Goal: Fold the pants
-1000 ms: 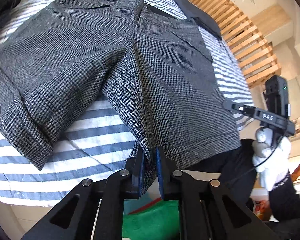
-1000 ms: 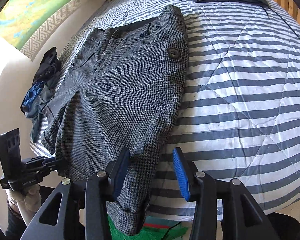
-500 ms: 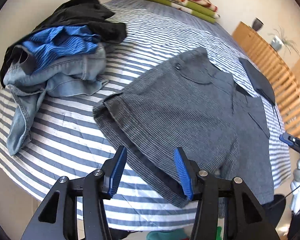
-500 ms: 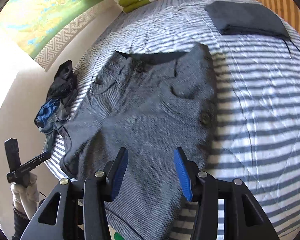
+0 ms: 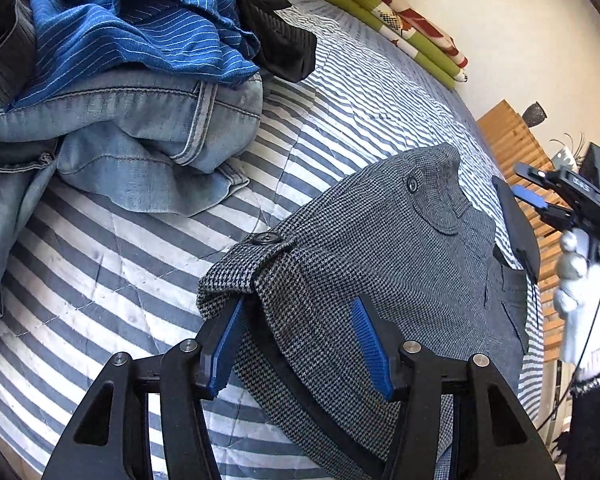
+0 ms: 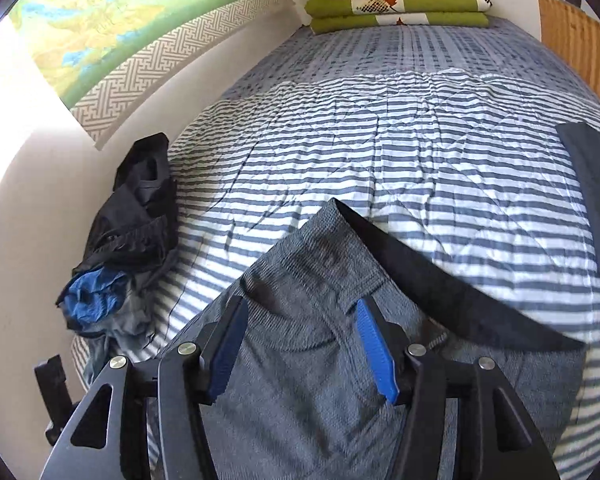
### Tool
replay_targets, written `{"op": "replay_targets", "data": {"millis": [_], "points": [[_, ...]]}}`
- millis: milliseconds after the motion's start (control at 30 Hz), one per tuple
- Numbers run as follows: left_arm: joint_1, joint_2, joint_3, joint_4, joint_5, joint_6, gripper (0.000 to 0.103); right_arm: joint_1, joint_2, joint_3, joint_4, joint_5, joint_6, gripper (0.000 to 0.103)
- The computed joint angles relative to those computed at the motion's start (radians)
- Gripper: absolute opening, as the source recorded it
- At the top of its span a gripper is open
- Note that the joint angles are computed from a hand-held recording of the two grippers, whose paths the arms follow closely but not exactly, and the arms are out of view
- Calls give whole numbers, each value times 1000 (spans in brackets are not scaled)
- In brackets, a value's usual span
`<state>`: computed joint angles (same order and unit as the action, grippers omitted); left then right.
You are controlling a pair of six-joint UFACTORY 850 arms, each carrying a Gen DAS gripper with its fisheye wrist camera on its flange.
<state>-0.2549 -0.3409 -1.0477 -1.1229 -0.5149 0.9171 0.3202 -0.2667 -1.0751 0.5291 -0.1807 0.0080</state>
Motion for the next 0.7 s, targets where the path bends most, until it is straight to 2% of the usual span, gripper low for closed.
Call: {"op": "replay_targets", "data": {"millis": [67,133,167,233,267,300,367,467,500,533,600,700], "points": [[-1,-20,-13,-26,-13,25,57,-25,-90,-81,26,-14,-16,53],[-5,-35,-23,-20,-10,30,50,-50,-166,-151,67,-35,-47,53],[-6,-38,-26,-16,-12,28,39,-59,-203,-182,106,-50,-81,54],[-14,-47,-35,14,13,15,29,-76,-269,-238,198,-84,-164,55],[-16,-52,-39,15,21,11,18,-81,-294,-256,240,-96,-204,55],[-10,-56,-41,-4,10,23,13,-85,-314,-271,290,-110,-252,55],[-1,-61,-42,-39,-10,54,7,-90,-335,-277,416,-128,-374,55],[4,-43,-29,-64,-5,89,5,-88,-351,-287,535,-158,-524,55],[7,-38,-24,-72,-6,97,5,-82,-352,-291,507,-150,-514,49],[9,-33,-19,-76,-1,96,5,-72,-353,-297,444,-136,-469,30],[22,-31,-14,-98,-8,98,5,-65,-359,-310,425,-142,-475,13],[40,-55,-25,-125,-16,87,5,-45,-356,-317,361,-77,-433,10]]}}
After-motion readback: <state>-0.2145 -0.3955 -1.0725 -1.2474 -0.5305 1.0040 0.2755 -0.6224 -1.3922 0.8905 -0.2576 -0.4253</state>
